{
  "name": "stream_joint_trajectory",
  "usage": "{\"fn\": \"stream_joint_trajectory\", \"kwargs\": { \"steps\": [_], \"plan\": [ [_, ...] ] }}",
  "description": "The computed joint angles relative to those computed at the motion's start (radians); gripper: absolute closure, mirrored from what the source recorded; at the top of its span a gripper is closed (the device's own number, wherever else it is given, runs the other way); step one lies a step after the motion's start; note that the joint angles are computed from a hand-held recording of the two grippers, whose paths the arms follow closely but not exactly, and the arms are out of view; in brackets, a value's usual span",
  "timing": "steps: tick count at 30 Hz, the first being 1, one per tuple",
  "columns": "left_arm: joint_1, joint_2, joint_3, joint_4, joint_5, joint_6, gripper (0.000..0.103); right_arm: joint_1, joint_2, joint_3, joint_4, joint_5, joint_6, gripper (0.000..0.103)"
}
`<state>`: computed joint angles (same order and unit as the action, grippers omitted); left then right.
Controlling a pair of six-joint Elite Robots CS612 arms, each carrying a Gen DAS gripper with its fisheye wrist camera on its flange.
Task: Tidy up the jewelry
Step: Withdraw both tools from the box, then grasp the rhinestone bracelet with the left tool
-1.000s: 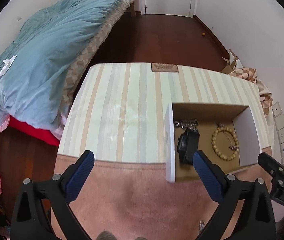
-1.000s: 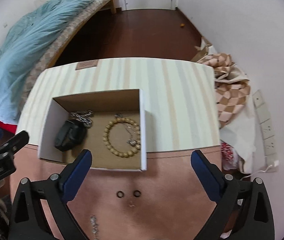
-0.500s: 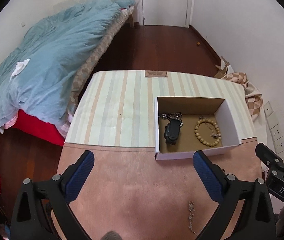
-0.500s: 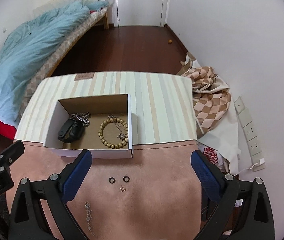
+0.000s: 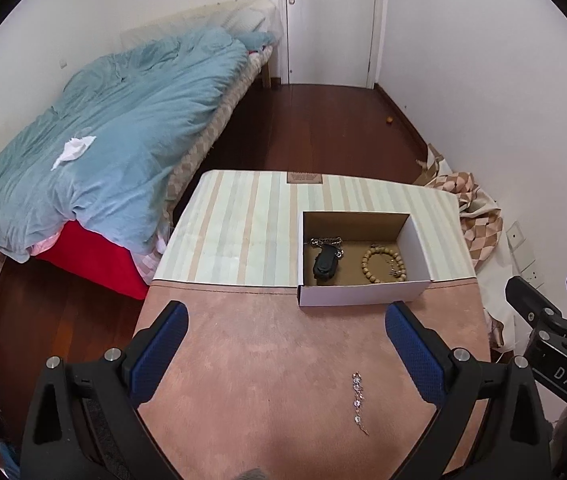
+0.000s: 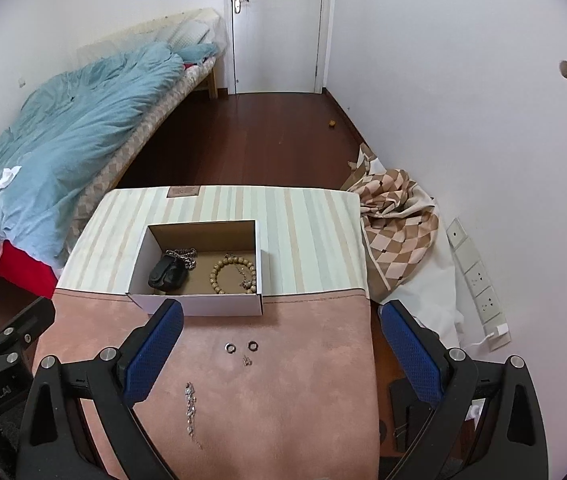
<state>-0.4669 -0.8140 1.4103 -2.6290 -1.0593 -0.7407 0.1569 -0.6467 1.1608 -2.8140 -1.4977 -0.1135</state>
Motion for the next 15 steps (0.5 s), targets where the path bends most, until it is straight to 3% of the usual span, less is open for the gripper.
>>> {"fn": "stream_joint_trajectory", "kwargs": {
  "steps": [8,13,14,15],
  "plan": [
    [-0.013,-0.015,0.017,0.013,0.034,-0.020,0.002,-0.014,-0.030,0.059,-0.033,0.045,0.027,0.002],
    [-0.010,0.012,0.006,0.069,0.015,-0.034,0.002,-0.022,-0.008,0.055,0.045,0.069,0.037,0.003],
    [-0.010,0.021,0.003,0.094,0.012,-0.042,0.002,-0.026,0.001,0.053,0.072,0.078,0.038,0.006],
    [-0.009,0.031,-0.001,0.116,0.002,-0.047,0.002,-0.029,0.009,0.052,0.093,0.083,0.041,0.020]
  ]
}}
